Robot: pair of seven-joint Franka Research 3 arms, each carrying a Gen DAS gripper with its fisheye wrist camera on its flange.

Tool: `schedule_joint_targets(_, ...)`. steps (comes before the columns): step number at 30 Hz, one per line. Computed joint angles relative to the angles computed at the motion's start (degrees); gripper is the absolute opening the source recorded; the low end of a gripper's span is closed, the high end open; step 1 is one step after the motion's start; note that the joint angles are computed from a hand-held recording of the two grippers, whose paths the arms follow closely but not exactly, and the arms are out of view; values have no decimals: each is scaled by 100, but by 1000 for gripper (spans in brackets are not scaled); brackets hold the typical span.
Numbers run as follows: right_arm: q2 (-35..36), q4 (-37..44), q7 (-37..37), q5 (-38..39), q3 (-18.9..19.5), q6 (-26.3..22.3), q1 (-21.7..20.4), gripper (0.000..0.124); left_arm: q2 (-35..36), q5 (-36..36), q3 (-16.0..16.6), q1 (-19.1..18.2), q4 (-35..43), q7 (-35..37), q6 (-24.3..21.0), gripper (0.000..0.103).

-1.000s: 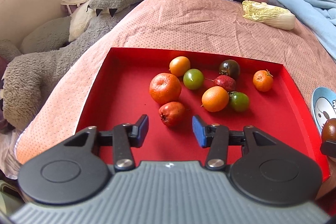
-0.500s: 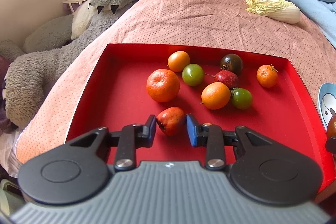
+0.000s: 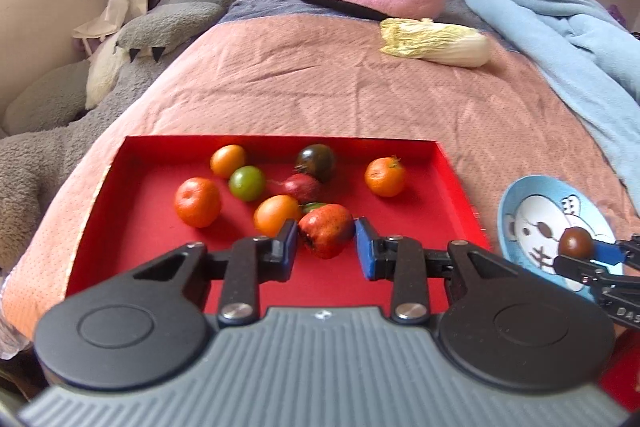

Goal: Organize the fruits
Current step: 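Lower both held fruits onto the blue plate and open both grippers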

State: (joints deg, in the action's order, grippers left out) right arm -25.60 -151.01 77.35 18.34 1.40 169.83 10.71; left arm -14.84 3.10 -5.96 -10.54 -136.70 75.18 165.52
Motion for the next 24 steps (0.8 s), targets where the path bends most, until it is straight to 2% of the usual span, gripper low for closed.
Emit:
schedule_joint_targets(3,14,-138,258,-215,133,-10,-425,45,197,-338,7,-387,220,377,27,35)
schedule_joint_targets(6,95,-211,384,-357,134,24,-615,45,445,-777,-46,-722,459,829,8,35)
schedule_joint_targets(10,208,-245,457,-500,130,69,-706,45,811,-1027,-299,-874,748,1135,-10,35)
schedule_joint_targets(14,230,-269,516,-650,189,142,-776,46,1170,-1046,-560,-862,1019,1239,-135,35)
schedule_joint_targets(16,181,-302,590,-724,245,162,-844,56,1302,-992,-666,-828,1115,1220,-213,36)
schedule_joint_targets(18,96,-396,757,-862,406,319,-1035,92,1391,-960,-736,-787,1172,1221,-262,36)
schedule_joint_targets(19,35,-465,838,-934,489,457,-1139,98,1406,-1001,-761,-770,1176,1241,-273,36)
schedule_joint_targets(20,-34,-537,877,-970,522,607,-1186,100,1400,-1007,-777,-749,1169,1230,-288,36)
schedule_joint_targets(24,-288,-593,1388,-1304,1164,654,-1958,100,1217,-1065,-769,-699,997,1235,-147,36)
